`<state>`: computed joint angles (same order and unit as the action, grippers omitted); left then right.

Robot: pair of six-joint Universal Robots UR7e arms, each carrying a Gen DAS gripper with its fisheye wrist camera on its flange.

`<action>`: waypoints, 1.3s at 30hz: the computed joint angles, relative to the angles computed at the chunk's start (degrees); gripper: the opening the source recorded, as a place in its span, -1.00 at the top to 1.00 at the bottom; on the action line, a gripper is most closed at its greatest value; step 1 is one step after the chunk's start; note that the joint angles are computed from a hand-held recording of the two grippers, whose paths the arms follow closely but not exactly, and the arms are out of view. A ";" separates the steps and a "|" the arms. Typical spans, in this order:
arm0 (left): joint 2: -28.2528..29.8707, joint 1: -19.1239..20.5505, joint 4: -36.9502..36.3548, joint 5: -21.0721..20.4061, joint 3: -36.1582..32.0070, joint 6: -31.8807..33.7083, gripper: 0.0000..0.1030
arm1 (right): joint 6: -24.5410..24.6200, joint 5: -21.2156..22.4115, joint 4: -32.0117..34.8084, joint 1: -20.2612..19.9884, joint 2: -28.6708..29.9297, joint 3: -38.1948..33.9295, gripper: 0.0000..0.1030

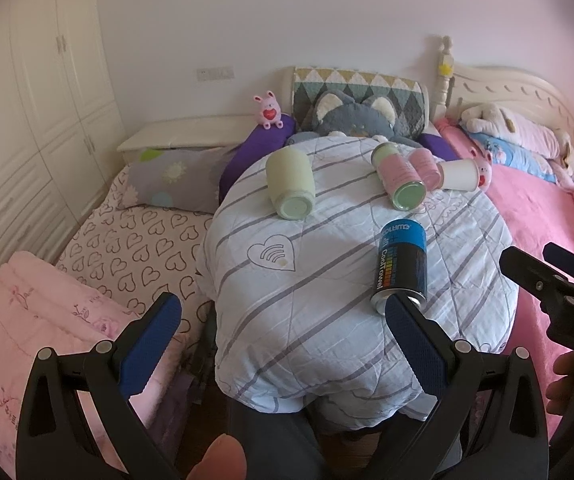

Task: Flip cup upright
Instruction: 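Move the right gripper toward the blue-and-black cup lying on its side, then close the right gripper around the blue-and-black cup body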

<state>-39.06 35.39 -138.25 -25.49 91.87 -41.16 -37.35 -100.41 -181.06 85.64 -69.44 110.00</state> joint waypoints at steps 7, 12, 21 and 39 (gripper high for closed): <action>-0.07 0.60 -0.30 -0.40 0.23 0.30 -1.00 | 0.61 -0.71 0.85 0.11 0.82 -0.68 -1.00; -0.40 1.10 -1.68 -0.57 0.76 1.29 -1.00 | 0.70 -1.29 1.13 0.39 1.51 -1.13 -1.00; -0.47 2.46 -3.81 -1.63 1.11 3.08 -1.00 | 3.78 -2.08 4.04 0.16 3.46 -3.19 -1.00; 2.18 7.74 -6.10 -7.58 -2.36 8.78 -1.00 | 15.37 -9.42 15.12 0.35 16.74 -17.68 -1.00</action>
<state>-36.89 43.12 -144.35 -33.08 89.51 -32.38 -21.98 -109.83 -165.93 85.99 -52.70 92.33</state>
